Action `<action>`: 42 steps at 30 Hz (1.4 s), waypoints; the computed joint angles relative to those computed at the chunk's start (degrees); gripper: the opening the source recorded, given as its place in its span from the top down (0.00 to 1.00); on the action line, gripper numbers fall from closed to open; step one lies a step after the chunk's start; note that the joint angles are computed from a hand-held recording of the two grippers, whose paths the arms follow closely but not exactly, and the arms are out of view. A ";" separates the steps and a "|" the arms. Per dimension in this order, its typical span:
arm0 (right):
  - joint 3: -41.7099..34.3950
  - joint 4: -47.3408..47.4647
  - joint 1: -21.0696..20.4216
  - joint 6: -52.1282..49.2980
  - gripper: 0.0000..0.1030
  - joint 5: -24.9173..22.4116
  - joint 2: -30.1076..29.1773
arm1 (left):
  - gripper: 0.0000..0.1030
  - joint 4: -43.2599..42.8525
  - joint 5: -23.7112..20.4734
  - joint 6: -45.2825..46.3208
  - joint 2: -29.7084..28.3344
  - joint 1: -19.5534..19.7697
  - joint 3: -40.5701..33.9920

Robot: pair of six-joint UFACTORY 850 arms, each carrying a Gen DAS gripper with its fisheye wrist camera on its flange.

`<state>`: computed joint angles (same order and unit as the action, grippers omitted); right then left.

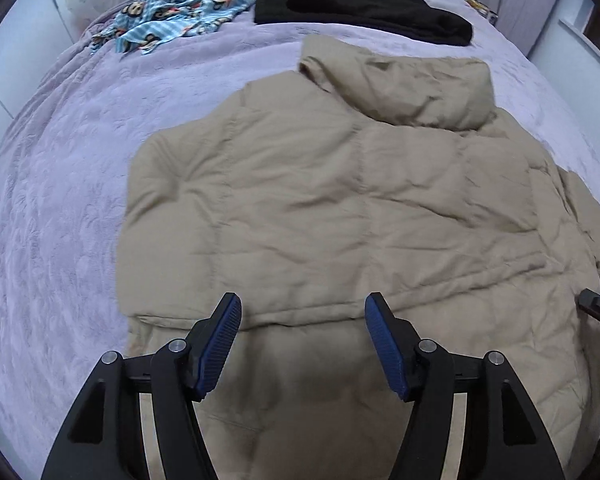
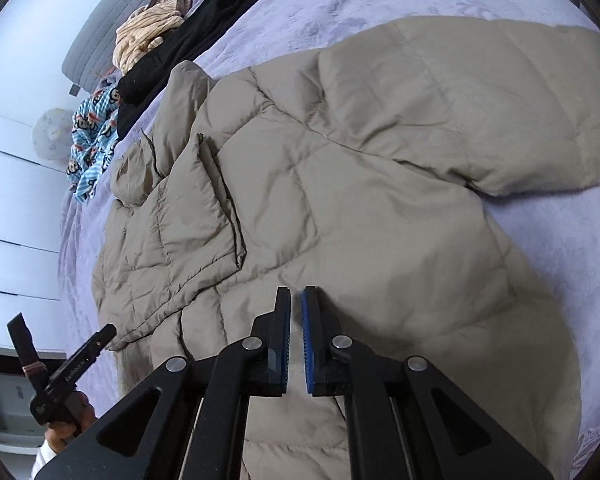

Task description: Fold large clothes

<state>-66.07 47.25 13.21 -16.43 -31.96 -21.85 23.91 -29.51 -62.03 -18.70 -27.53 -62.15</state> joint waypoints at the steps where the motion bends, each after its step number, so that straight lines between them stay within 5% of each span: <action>1: 0.12 0.92 -0.26 -0.44 0.93 -0.32 -0.09 | 0.36 -0.34 -0.38 0.61 -0.79 -1.03 -1.16; 5: 1.43 4.95 -2.52 -2.94 0.87 -2.06 0.28 | 0.36 -1.16 -2.15 1.02 -4.09 -4.27 -6.05; 7: 2.25 4.45 -3.56 -1.74 0.59 -1.64 0.96 | 0.36 -3.57 -2.69 2.72 -5.63 -5.02 -8.49; 8: 2.88 4.35 -4.18 -1.25 0.35 -1.05 1.57 | 0.36 -4.69 -2.86 3.68 -6.40 -5.24 -9.70; 9: 3.55 5.08 -4.81 -1.46 0.28 -0.08 2.27 | 0.31 -5.16 -3.08 3.90 -6.96 -5.58 -10.63; 10: 4.06 5.42 -5.32 -1.59 0.27 0.57 2.81 | 0.08 -5.36 -3.38 4.09 -7.58 -5.82 -11.64; 11: 4.20 5.23 -6.13 -1.59 0.27 0.45 3.06 | 0.00 -3.98 -3.66 2.73 -7.98 -6.21 -12.47; 19: 6.49 10.58 -13.04 -5.90 0.15 1.06 3.98 | 0.00 -4.76 -6.21 5.70 -12.31 -7.47 -18.94; 21: 7.17 14.73 -15.23 -8.87 0.00 0.44 3.84 | 0.00 -5.92 -6.64 6.53 -13.35 -7.60 -20.03; 26: 10.86 34.39 -20.12 -22.57 0.00 2.21 5.14 | 0.00 -11.59 -7.14 12.04 -15.64 -7.82 -22.63; 30: 8.21 32.81 -24.21 -19.31 0.00 -1.36 2.31 | 0.00 -12.26 -7.47 12.37 -16.67 -8.37 -24.38; 42: 0.89 51.07 -31.45 -25.12 0.05 -9.13 -7.60 | 0.00 -8.81 -7.36 6.13 -17.25 -8.88 -27.63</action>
<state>-65.18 98.32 -18.24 -41.55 -41.10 -29.45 15.10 -36.87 -55.90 -35.95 -36.41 -89.78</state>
